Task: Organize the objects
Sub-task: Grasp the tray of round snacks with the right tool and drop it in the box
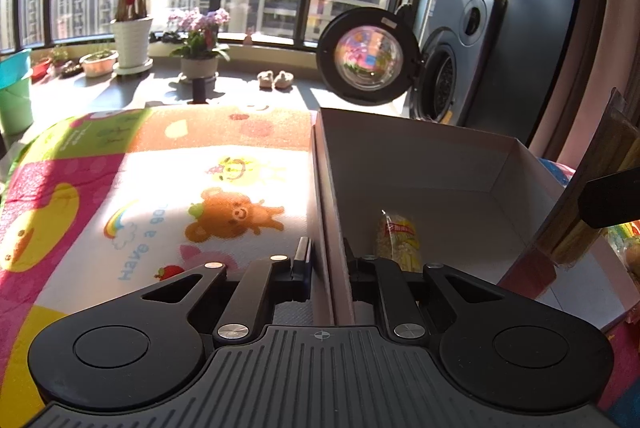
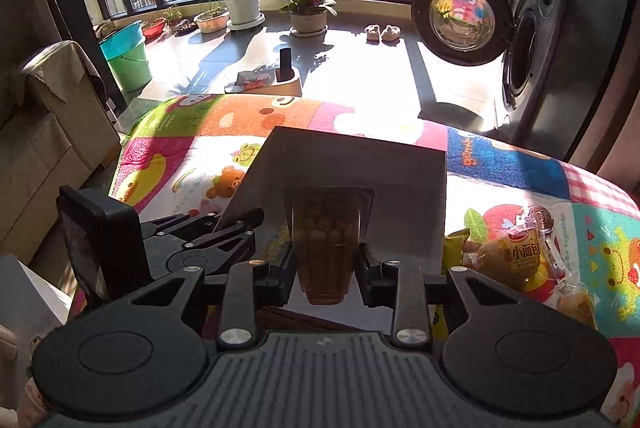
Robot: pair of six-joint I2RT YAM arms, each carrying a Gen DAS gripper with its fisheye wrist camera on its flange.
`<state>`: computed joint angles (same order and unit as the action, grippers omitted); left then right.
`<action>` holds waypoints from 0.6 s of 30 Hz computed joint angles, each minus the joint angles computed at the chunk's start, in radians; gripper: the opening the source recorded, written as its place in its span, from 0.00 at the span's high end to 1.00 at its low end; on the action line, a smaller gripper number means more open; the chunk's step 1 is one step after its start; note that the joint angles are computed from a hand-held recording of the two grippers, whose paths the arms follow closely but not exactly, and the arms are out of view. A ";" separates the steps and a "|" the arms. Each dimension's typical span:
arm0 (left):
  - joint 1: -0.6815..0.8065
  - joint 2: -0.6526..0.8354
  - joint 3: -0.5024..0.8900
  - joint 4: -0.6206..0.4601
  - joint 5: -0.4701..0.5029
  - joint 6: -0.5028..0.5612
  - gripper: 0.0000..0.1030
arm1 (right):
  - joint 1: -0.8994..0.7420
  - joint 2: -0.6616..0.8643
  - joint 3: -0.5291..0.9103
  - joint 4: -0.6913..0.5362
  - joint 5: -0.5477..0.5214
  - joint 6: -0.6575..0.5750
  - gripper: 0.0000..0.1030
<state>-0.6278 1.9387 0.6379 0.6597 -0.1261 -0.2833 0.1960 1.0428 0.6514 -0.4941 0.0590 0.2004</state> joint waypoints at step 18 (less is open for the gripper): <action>0.009 -0.032 -0.021 -0.006 0.013 0.004 0.86 | -0.163 -0.230 -0.304 0.246 0.029 -0.204 0.58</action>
<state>-0.6185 1.9064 0.6170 0.6534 -0.1128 -0.2788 0.0327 0.8131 0.3473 -0.2479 0.0882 -0.0037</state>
